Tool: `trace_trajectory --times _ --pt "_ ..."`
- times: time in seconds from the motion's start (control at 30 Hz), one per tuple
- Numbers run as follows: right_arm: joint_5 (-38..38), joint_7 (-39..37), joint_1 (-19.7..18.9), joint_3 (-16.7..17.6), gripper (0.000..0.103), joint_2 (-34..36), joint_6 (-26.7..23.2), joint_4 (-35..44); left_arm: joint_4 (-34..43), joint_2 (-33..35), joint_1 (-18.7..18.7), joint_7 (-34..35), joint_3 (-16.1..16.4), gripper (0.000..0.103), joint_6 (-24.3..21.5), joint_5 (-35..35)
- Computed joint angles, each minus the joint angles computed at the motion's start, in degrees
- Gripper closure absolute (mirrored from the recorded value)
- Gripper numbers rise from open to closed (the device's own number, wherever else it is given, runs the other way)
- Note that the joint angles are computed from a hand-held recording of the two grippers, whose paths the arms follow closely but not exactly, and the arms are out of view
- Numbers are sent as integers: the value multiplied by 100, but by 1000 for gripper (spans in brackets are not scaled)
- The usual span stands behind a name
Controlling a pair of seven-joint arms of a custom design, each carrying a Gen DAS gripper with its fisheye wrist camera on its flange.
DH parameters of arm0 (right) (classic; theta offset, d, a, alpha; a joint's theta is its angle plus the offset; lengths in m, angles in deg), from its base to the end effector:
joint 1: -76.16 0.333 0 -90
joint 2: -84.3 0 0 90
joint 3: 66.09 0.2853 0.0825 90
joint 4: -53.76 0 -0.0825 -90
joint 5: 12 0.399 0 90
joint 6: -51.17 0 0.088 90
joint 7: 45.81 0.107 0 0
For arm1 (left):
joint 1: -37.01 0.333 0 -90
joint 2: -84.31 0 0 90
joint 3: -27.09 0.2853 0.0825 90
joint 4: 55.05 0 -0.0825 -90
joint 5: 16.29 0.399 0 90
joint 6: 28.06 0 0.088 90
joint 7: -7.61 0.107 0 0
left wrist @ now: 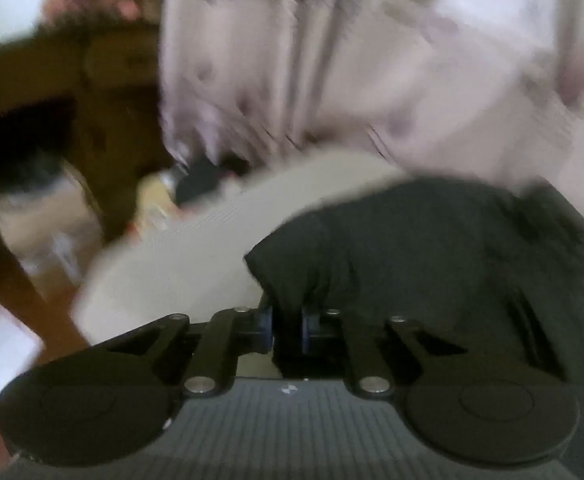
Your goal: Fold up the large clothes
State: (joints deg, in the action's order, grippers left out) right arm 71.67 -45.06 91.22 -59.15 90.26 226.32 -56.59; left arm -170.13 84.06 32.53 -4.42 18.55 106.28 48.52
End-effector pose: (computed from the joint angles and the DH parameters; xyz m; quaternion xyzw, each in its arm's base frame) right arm 0.5973 0.1549 0.4620 -0.7373 0.4249 -0.2809 0.4438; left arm 0.5879 -0.1221 0.4623 -0.8293 0.3114 -0.2353 0.4000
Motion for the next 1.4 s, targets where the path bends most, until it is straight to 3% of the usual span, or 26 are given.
trace_trajectory --times 0.23,0.3,0.37,0.43,0.5,0.57,0.63,0.7,0.73,0.83,0.9,1.0,1.03,1.07,1.1,1.13,1.17,1.2,1.27,1.3,1.37,1.4 --pt "-669 632 -45 22 0 206 -45 267 1160 395 252 292 287 84 -1557 276" --pt "-638 607 -95 87 0 379 -82 400 1261 444 243 217 330 41 -1776 486" --pt "-1041 985 -135 77 0 460 -258 495 1213 401 219 138 328 22 -1772 650" --pt "-1038 874 -221 172 0 632 -333 738 1125 355 146 199 275 21 -1786 981" --pt "-1076 783 -284 267 0 891 -373 1084 779 115 85 114 202 12 -1454 1157" --pt "-1329 889 -310 332 0 1231 -455 1498 584 -20 24 -42 83 10 -1240 1152" --pt "-2039 1316 -159 289 0 1676 -400 1980 258 -235 -14 -249 -8 9 -861 1156" --pt "-2950 2062 123 17 0 2244 -563 2600 27 -364 -51 -464 -101 7 -476 1083" --pt "-2986 2229 107 79 0 2395 -694 2778 -72 -400 -71 -591 -149 7 -329 1069" --pt "-4124 2952 528 -285 0 3117 -821 3550 -335 -473 -166 -769 -292 6 135 1043" --pt "-4744 3051 805 -488 0 3539 -540 3917 -422 -452 -255 -925 -400 5 175 1123" --pt "-5730 3375 1355 -1196 0 4090 -226 4286 -491 -414 -376 -966 -480 4 282 1174" --pt "-5949 3354 1352 -1231 1 4349 -175 4595 -468 -369 -420 -986 -504 3 238 1158" --pt "-6018 3216 1208 -1065 8 4474 -304 4816 -451 -337 -447 -969 -497 3 295 1127" --pt "-5899 3211 1047 -902 34 4561 -632 5092 -429 -305 -463 -923 -476 3 414 1104" --pt "-6092 3607 981 -939 74 4715 -895 5448 -395 -269 -483 -860 -467 3 458 1053" --pt "-6143 4021 1001 -1093 80 4880 -982 5805 -376 -249 -502 -796 -458 3 464 1009" --pt "-6165 4216 931 -1139 80 4958 -774 5961 -326 -202 -516 -690 -447 3 478 975" --pt "-6032 4401 582 -921 81 4936 -377 6121 -222 -109 -565 -536 -444 2 408 963" --pt "-5964 4695 421 -977 81 4882 -222 6199 -182 -67 -595 -488 -444 2 347 953" --pt "-5921 5240 155 -1175 88 4814 16 6345 -111 8 -631 -490 -414 2 359 946" --pt "-5907 5620 62 -1438 88 4751 224 6344 -65 55 -644 -479 -395 2 388 927"
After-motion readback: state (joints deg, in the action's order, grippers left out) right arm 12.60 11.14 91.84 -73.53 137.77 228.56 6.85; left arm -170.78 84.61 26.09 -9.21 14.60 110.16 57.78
